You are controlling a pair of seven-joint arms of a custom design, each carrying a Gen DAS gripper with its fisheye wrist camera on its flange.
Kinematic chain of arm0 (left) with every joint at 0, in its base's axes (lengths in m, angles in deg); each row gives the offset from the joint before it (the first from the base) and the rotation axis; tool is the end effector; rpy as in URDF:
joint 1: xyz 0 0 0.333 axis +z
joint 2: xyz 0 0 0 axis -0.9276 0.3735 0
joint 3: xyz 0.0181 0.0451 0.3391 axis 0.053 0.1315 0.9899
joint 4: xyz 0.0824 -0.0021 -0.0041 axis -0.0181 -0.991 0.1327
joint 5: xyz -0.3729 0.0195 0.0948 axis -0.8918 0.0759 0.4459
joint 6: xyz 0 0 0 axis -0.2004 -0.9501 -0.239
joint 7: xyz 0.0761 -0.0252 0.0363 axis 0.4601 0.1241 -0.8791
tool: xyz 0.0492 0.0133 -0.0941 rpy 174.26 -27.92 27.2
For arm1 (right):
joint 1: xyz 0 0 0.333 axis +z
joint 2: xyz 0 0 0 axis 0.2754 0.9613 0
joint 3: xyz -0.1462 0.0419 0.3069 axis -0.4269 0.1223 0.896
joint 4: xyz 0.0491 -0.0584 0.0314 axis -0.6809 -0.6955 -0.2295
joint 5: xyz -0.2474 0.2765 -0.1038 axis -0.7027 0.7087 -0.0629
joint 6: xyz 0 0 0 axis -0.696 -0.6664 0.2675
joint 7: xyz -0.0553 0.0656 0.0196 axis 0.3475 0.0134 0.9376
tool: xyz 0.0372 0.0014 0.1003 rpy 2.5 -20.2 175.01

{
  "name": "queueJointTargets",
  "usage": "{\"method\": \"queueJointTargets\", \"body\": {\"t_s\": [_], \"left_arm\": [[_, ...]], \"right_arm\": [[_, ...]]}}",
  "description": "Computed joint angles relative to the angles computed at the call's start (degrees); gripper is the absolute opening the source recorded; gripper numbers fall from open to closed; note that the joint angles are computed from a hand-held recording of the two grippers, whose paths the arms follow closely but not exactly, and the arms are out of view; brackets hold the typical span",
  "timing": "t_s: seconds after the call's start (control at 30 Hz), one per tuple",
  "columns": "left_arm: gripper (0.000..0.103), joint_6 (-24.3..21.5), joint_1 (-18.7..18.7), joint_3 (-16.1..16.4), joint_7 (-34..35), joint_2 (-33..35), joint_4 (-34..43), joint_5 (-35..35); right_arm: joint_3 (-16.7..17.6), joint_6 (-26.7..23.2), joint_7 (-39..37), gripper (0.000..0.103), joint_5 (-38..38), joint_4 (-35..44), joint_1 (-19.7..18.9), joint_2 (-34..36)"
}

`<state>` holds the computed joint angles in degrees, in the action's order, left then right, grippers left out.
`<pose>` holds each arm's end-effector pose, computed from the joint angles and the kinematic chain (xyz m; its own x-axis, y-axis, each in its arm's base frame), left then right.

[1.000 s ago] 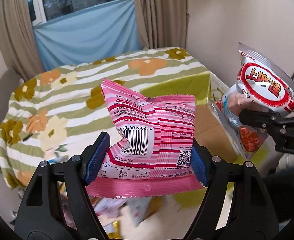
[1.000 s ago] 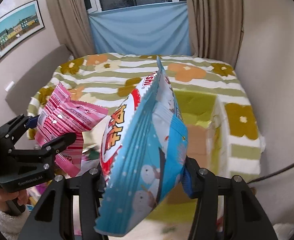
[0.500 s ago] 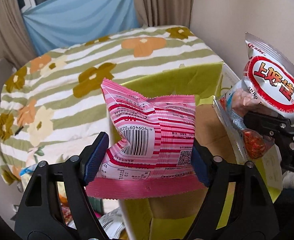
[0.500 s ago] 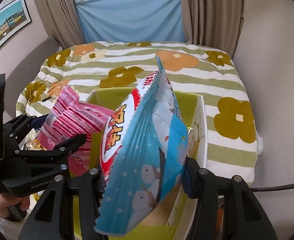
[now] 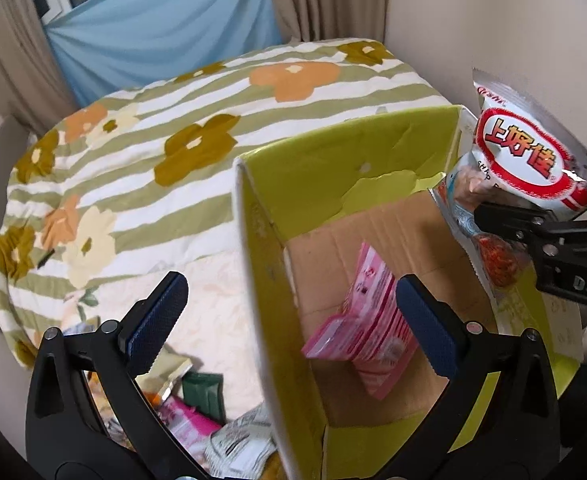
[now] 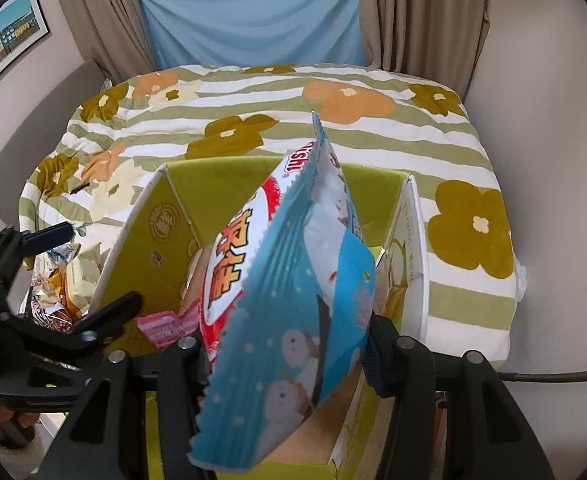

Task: Organize snacks
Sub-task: 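Open both tools to drop the bags into the box and withdraw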

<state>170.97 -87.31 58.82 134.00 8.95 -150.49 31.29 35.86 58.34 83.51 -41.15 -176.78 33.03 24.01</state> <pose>0.6143 -0.3254 0.6013 -0.5480 -0.8304 -0.1009 -0.6782 0.5116 -0.5276 0.5411 0.2122 0.6158 -0.1355 -0.9856 -0.1013 -0.8590 0.1678 -0.4838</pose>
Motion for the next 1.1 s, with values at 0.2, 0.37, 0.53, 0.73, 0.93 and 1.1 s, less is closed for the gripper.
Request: {"method": "queueJointTargets", "body": {"t_s": [0.2,0.37,0.53,0.73,0.93,1.1], "left_arm": [[0.103,1.1,1.9,-0.1,0.5,-3.0,-4.1,-2.3],[0.103,1.6,2.9,-0.1,0.8,-4.4,-6.2,-3.1],[0.103,1.8,3.7,-0.1,0.1,-5.9,-8.2,-3.5],[0.103,2.0,4.4,-0.4,-0.3,-7.9,-10.6,-4.1],[0.103,3.4,4.4,-0.8,-1.9,-10.4,-12.2,-3.6],[0.103,4.7,4.8,-1.2,-3.8,-13.6,-14.0,-3.5]], "right_arm": [[0.1,-0.8,0.7,0.049,-0.2,1.6,0.1,2.0],[0.1,-1.8,1.0,0.068,-2.1,3.3,0.4,4.2],[0.1,2.0,3.2,0.102,-4.0,0.3,0.8,2.6],[0.9,2.4,6.7,0.102,-6.2,-4.0,1.1,-1.7],[1.7,2.7,8.8,0.102,-7.8,-6.3,1.0,-5.8],[2.3,2.5,9.5,0.102,-8.9,-7.4,1.0,-8.8]]}}
